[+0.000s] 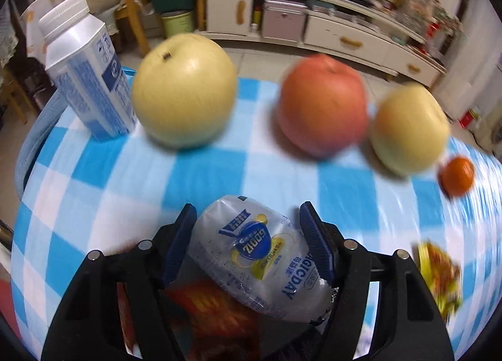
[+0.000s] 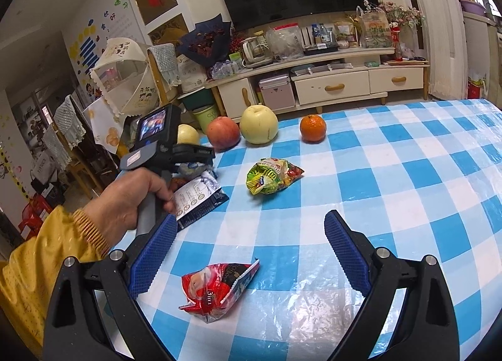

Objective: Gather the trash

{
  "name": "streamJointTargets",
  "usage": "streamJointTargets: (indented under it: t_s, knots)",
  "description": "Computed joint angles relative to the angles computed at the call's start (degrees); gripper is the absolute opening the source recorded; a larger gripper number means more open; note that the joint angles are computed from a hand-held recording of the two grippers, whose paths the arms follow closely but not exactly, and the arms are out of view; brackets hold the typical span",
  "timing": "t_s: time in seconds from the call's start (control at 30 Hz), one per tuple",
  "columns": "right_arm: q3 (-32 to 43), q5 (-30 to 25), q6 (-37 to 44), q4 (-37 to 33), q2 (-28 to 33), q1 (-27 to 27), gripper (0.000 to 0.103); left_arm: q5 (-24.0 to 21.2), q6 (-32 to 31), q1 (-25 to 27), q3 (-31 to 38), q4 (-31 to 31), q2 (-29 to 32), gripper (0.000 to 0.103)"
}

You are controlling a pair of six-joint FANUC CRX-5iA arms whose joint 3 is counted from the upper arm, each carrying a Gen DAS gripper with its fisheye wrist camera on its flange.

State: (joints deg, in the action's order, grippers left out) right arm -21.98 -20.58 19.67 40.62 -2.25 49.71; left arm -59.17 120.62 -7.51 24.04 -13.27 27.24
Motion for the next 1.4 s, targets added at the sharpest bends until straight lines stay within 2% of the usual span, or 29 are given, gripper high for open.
streamJointTargets:
  t_s: [0.13, 0.27, 0.43, 0.57, 0.7, 0.8, 0.9, 0.97, 1.27, 1.37, 1.4]
  knots:
    - [-0.6, -0.3, -1.6, 1.7, -0.3, -0.6, 0.094, 3.6, -1.7, -2.0, -6.9, 0.8, -4.6, 0.069]
    - [-0.1, -0.9, 0.7, -0.9, -0.3, -0.6, 0.094, 5.1, -3.2, -4.5, -12.1, 1.6, -8.5, 0.069]
    - [2.2, -3.1, 7.6, -8.2, 0.4, -0.3, 0.094, 6.3, -5.3, -7.3, -18.0, 3.0, -12.9, 0.069]
    - [4.9, -5.8, 14.2, -15.8, 1.2, -0.1, 0.094, 10.0, -9.8, -6.2, -25.0, 9.0, -18.1, 0.069]
    - [7.9, -9.5, 19.0, -22.3, 2.4, -0.3, 0.094, 13.5, -8.0, -5.0, -29.4, 7.7, -24.2, 0.070]
    - [9.7, -10.9, 21.6, -26.7, 3.3, -1.0, 0.094, 12.4, -5.2, -2.9, -28.7, 5.3, -25.5, 0.071]
    - [10.6, -11.0, 22.5, -27.6, 3.9, -1.3, 0.094, 11.1, -1.7, -0.8, -26.9, 2.8, -24.9, 0.071]
    - [11.3, -11.4, 23.0, -27.5, 4.7, -1.3, 0.094, 9.4, 0.7, 0.0, -24.8, 1.2, -23.2, 0.071]
    - [16.7, -15.1, 30.3, -33.6, 8.1, -1.8, 0.094, 2.9, 2.7, 2.1, -16.1, 0.1, -13.3, 0.071]
    - [17.4, -16.1, 31.9, -34.0, 8.6, -1.4, 0.094, 2.5, 3.8, 2.4, -15.2, -0.2, -12.2, 0.066]
    - [17.4, -16.1, 32.2, -34.0, 8.6, -1.2, 0.094, 2.3, 3.9, 2.2, -14.9, -0.6, -12.1, 0.061]
